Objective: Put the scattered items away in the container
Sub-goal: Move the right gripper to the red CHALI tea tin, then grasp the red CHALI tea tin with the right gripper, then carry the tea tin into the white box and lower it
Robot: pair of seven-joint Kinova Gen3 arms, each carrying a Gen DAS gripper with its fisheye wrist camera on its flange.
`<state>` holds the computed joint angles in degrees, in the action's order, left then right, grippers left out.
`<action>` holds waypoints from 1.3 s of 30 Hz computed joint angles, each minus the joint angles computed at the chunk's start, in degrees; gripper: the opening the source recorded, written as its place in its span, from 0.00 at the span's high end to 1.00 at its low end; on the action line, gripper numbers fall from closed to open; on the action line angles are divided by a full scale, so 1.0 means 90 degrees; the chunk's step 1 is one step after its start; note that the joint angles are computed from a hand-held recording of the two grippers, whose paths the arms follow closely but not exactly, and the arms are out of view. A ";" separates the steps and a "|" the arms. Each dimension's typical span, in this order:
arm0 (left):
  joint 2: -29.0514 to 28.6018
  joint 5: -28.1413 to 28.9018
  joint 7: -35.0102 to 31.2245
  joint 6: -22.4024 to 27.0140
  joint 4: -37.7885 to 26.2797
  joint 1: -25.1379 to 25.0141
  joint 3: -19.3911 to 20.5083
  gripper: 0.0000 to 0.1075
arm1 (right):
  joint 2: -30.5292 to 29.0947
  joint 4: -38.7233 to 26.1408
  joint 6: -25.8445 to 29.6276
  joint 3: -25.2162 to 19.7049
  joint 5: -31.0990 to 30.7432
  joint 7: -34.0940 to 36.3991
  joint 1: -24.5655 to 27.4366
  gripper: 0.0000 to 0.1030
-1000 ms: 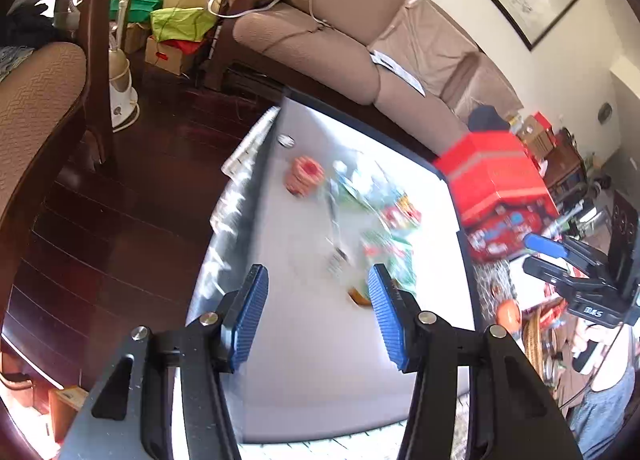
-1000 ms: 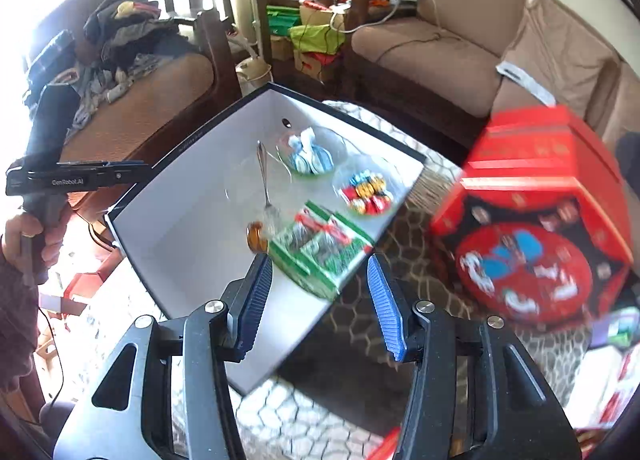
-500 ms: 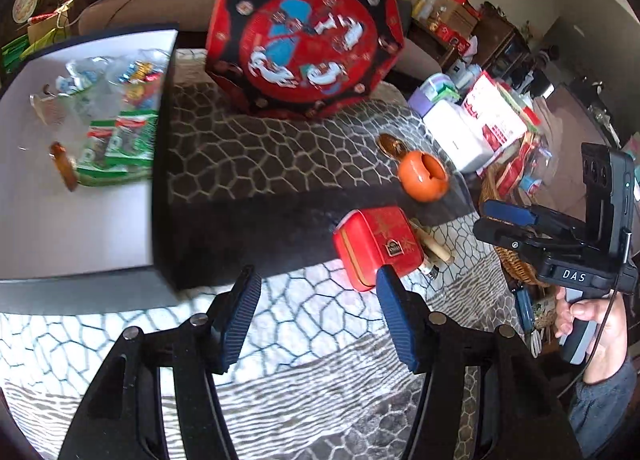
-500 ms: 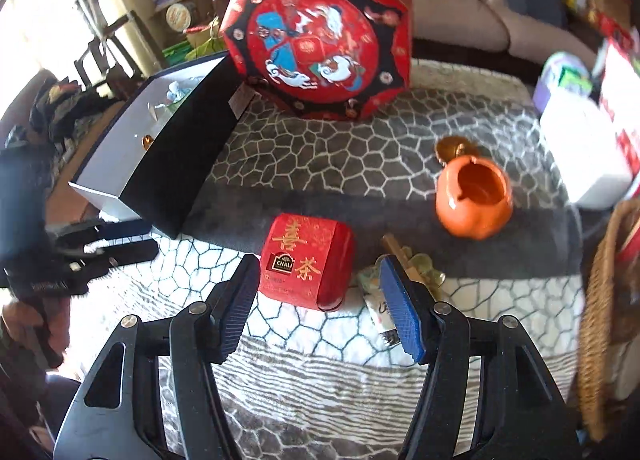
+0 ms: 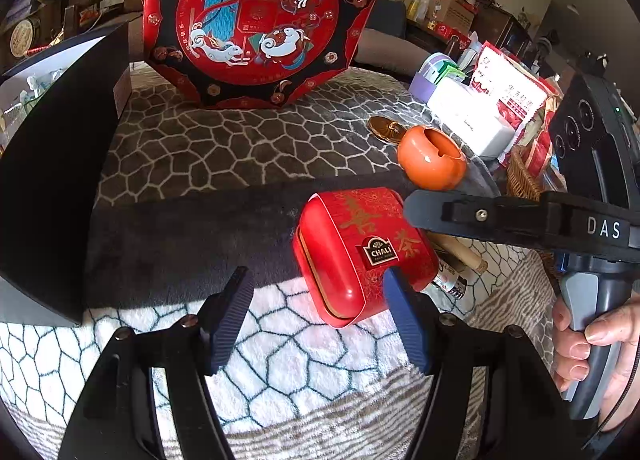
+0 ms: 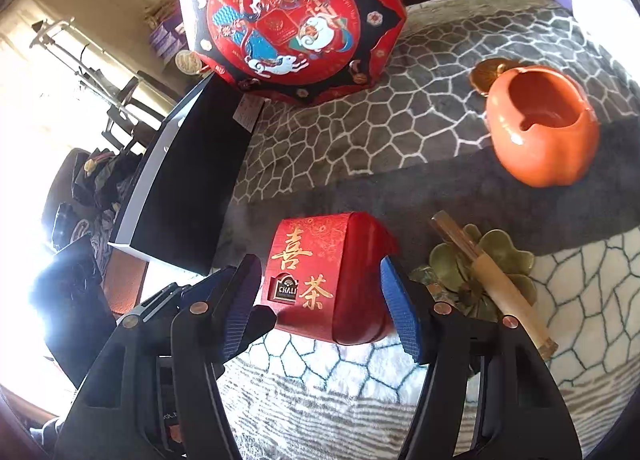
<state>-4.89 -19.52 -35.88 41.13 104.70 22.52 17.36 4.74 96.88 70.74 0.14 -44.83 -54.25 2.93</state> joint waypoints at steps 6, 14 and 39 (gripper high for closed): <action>-0.0080 -0.0057 -0.0191 -0.0280 0.0204 -0.0071 0.0046 0.37 | 0.0121 0.0106 -0.0051 -0.0037 0.0098 -0.0159 -0.0048 0.42; -0.0008 0.0367 -0.1040 -0.0978 0.0413 0.0095 -0.0184 0.31 | 0.0155 0.0118 -0.0047 -0.0056 0.0051 -0.0161 -0.0025 0.43; -0.0768 0.0284 -0.1496 -0.0338 0.0138 -0.0207 0.0148 0.35 | -0.0256 -0.0065 0.0829 -0.0040 -0.0765 0.0338 -0.0030 0.46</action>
<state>-11.80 -16.97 -49.34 38.09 105.95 20.66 18.69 2.43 96.30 78.21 -0.22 -51.71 -51.21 2.66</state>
